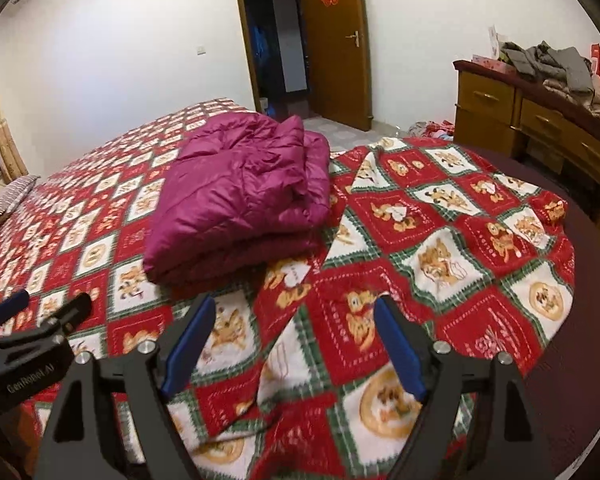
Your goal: Fold large clothes
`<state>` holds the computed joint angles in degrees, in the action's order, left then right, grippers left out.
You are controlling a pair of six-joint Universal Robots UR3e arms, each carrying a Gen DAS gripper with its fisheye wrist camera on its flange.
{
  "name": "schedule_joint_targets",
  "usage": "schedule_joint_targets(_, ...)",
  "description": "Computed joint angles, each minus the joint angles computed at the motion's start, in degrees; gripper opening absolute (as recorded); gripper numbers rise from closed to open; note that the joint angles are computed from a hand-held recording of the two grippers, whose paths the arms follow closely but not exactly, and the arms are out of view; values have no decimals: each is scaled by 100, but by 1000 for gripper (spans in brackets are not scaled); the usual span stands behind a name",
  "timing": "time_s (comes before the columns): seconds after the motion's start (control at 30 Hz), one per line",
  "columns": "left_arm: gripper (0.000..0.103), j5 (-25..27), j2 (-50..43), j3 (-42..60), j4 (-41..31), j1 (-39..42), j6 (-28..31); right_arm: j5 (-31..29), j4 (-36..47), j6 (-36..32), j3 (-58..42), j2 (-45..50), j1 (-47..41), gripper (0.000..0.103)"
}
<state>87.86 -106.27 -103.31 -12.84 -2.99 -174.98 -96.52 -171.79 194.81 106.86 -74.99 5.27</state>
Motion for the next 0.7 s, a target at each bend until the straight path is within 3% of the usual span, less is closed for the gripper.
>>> schedule_joint_targets(0.17, 102, 315, 550, -484, 88, -125, -105, 75, -10, -68, 365, -535, 44, 87)
schedule_joint_targets(0.3, 102, -92, 1323, -918, 147, 150, -171, 226, 1, -6, 520, -1034, -25, 87)
schedule_joint_targets(0.5, 102, 373, 1934, -1103, 814, -30, -103, -124, -657, -117, 677, -1594, 163, 94)
schedule_joint_targets(0.7, 102, 216, 2465, -1101, 856, -49, -214, -458, -1521, -286, 828, -1889, 315, 99)
